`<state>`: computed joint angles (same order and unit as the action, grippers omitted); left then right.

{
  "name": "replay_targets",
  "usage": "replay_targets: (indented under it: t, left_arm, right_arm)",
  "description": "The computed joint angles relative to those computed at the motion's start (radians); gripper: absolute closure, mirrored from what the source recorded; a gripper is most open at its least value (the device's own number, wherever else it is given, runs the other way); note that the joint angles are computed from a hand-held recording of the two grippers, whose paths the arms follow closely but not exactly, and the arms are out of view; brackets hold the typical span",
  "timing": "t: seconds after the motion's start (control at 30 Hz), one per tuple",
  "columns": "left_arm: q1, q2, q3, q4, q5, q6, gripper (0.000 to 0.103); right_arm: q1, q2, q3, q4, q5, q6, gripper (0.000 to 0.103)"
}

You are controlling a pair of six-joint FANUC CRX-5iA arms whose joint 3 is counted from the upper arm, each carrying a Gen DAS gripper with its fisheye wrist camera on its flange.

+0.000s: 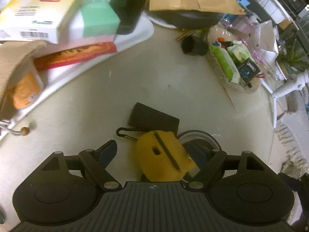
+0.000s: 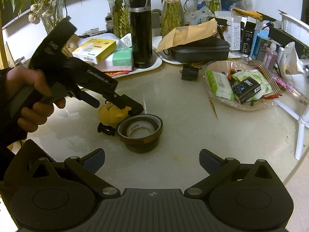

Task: Organize rigid objects
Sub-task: 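Lower the left gripper onto the yellow round object and close, then grasp the amber-edged clear ring with the right gripper while the left gripper holds the yellow object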

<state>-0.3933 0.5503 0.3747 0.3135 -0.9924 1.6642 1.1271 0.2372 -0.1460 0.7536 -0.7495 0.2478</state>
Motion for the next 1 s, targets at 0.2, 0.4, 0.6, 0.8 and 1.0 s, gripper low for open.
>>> replay_targets:
  t: [0.2, 0.4, 0.6, 0.8, 1.0]
  left_arm:
    - [-0.029, 0.049, 0.086, -0.058, -0.065, 0.033, 0.034]
    - [-0.03, 0.029, 0.047, -0.06, -0.024, 0.073, 0.046]
    - [-0.019, -0.03, -0.038, -0.031, 0.051, 0.031, 0.046]
    - [-0.014, -0.133, -0.17, 0.012, 0.18, -0.092, 0.046]
    - [-0.012, -0.237, -0.273, -0.019, 0.263, -0.159, 0.046]
  right_arm:
    - [-0.002, -0.004, -0.007, 0.007, 0.001, -0.012, 0.0]
    - [0.003, -0.01, -0.012, 0.012, -0.007, -0.024, 0.0]
    - [0.003, -0.009, -0.008, 0.007, -0.017, -0.014, 0.0]
    - [-0.004, 0.001, 0.007, -0.014, -0.011, 0.01, 0.0]
    - [-0.012, 0.022, 0.039, -0.058, -0.014, 0.06, 0.0]
